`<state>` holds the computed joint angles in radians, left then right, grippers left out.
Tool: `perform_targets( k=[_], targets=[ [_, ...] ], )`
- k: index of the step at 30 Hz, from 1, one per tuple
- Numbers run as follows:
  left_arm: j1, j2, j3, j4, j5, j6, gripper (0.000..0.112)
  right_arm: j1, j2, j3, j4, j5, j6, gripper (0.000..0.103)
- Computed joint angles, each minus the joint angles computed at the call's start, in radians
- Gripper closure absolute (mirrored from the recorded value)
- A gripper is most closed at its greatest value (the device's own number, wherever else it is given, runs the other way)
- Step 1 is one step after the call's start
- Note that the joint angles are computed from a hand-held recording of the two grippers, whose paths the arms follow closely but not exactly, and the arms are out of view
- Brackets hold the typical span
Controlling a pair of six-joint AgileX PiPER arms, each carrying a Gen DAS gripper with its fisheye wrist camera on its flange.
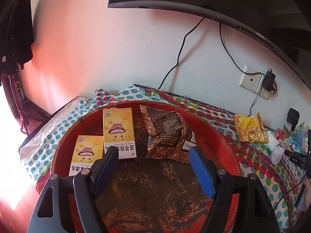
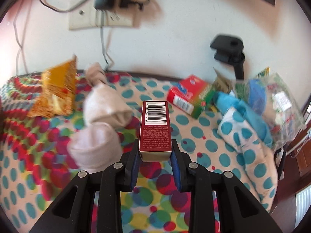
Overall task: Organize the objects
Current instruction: 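Carry the red medicine box over the red tray with the right tool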
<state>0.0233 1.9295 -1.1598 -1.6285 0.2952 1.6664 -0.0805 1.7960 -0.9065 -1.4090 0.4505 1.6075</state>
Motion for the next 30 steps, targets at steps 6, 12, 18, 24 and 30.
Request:
perform_targets(
  k=[6,12,18,24,30],
  targets=[
    [-0.008,-0.005,0.005,-0.007,-0.004,0.014,0.035,0.139,-0.137,0.014,0.114,0.018,-0.141,0.076],
    [0.004,-0.002,-0.007,0.055,0.007,-0.07,0.035,0.35,-0.15,-0.046,0.217,0.015,-0.213,0.076],
    [0.007,-0.01,-0.001,0.015,-0.003,-0.036,0.035,0.516,-0.061,-0.169,0.286,0.017,-0.277,0.076],
    [0.019,-0.006,-0.01,0.01,-0.005,-0.056,0.035,0.631,0.045,-0.306,0.372,0.031,-0.355,0.076],
    [0.034,0.004,-0.028,0.05,-0.004,-0.115,0.035,0.658,0.121,-0.402,0.477,0.01,-0.453,0.076]
  ],
)
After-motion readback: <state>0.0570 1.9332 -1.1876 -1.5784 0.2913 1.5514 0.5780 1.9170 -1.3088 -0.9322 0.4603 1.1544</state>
